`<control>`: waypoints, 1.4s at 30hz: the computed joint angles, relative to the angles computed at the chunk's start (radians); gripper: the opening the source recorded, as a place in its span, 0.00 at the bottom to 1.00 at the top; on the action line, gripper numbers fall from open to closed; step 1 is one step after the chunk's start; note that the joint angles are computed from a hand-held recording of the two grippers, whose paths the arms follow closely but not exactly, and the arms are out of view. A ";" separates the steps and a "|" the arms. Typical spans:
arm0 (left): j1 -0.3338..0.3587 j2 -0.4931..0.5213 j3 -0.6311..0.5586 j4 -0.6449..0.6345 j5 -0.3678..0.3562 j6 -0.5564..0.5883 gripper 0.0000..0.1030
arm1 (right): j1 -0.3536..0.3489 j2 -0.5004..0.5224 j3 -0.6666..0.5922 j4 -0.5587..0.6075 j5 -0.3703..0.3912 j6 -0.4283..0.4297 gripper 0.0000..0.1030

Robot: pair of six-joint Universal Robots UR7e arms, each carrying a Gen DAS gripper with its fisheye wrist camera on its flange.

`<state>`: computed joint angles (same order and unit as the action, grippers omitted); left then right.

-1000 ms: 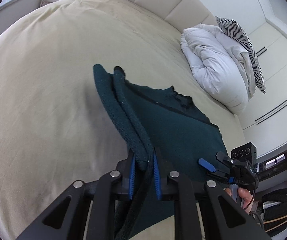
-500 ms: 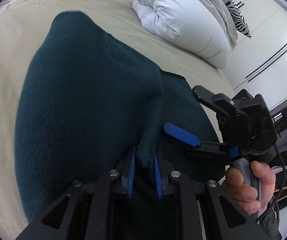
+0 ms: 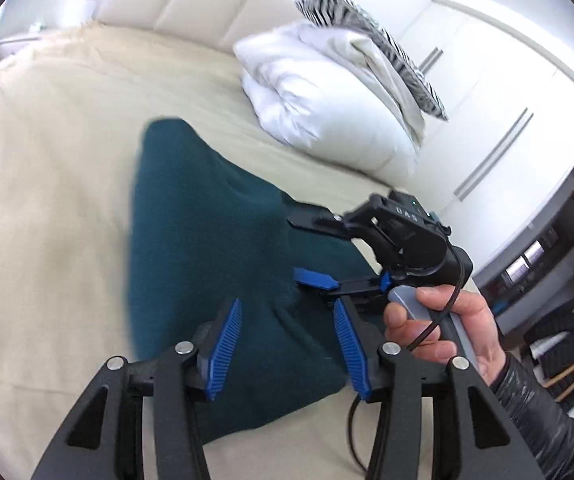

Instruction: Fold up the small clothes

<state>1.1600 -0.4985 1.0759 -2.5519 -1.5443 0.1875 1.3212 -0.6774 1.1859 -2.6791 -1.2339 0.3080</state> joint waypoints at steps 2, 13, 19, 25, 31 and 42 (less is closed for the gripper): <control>0.007 -0.006 0.010 -0.018 0.016 -0.017 0.49 | 0.010 0.006 -0.021 0.033 -0.033 0.002 0.63; 0.026 0.025 -0.041 0.033 0.018 -0.024 0.49 | 0.092 0.074 -0.159 0.177 -0.295 -0.082 0.20; 0.024 0.020 -0.045 0.046 0.015 -0.031 0.49 | 0.101 0.018 -0.098 0.133 -0.342 -0.141 0.11; 0.005 0.024 -0.047 0.065 0.017 0.000 0.49 | 0.088 -0.069 -0.023 0.115 -0.391 -0.181 0.10; -0.011 0.037 -0.054 0.099 0.029 0.015 0.49 | 0.071 -0.129 0.016 0.099 -0.421 -0.196 0.10; -0.042 0.071 -0.089 0.128 0.056 0.065 0.49 | 0.047 -0.161 0.042 0.093 -0.463 -0.170 0.10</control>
